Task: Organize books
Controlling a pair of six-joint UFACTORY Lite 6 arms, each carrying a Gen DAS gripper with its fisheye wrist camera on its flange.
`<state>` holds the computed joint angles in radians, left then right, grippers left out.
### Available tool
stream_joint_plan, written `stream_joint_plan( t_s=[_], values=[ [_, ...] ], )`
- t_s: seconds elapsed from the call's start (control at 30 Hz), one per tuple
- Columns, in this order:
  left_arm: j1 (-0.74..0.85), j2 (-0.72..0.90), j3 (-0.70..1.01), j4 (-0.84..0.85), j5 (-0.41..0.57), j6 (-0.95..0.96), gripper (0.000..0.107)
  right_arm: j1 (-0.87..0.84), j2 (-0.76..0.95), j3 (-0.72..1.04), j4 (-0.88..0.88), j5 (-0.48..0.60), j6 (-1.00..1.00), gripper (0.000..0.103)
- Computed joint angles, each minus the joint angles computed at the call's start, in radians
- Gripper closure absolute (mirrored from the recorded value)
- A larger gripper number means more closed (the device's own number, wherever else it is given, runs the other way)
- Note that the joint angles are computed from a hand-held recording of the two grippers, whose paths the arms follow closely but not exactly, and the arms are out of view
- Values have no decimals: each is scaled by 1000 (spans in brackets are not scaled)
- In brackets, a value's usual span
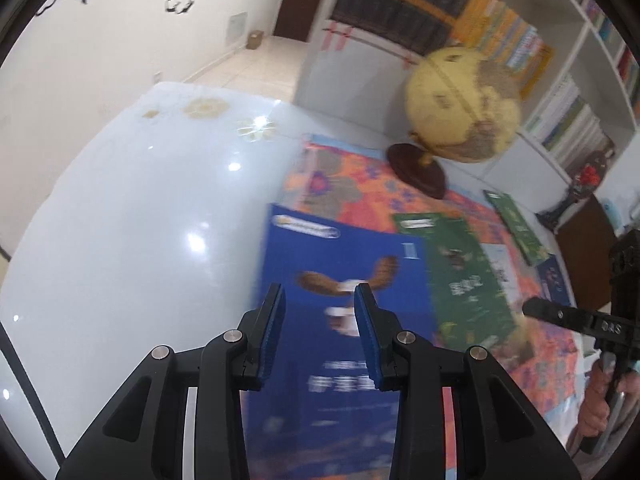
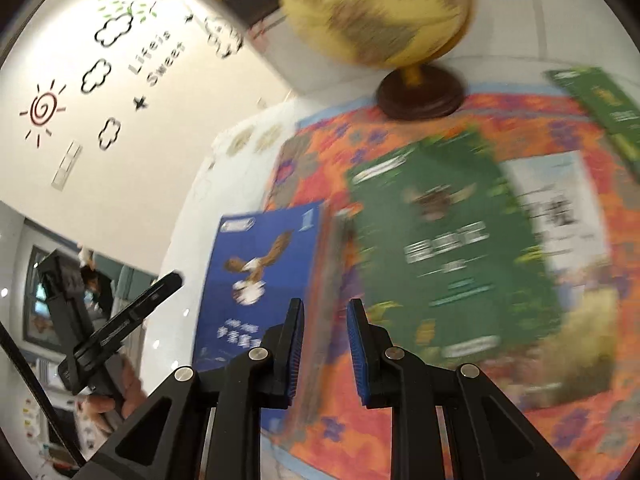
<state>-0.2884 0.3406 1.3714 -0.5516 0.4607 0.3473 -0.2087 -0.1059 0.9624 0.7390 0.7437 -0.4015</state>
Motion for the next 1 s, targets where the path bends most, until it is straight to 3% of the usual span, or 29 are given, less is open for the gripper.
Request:
stream_joint_plan(
  t_s=[0.17,0.37,0.5,0.7,0.83,1.0],
  values=[
    [-188,53,103,194,4,-249,71,-290,-122,-89,49,96,-202,58],
    [-411,291,365,337,65,-494,70,-613,-23,-96,82,211,-456,58],
    [-463,426,479,351,99,-599,70,-732,111,-70,104,249,-575,58],
    [-491,515,507,477,117,-794,70,-681,193,-68,166,212,-660,58],
    [-517,536,516,632,123,-938,67,-563,222,-74,210,101,-676,58],
    [-534,566,555,701,159,-983,62,-442,294,-63,226,-26,-677,57]
  ],
)
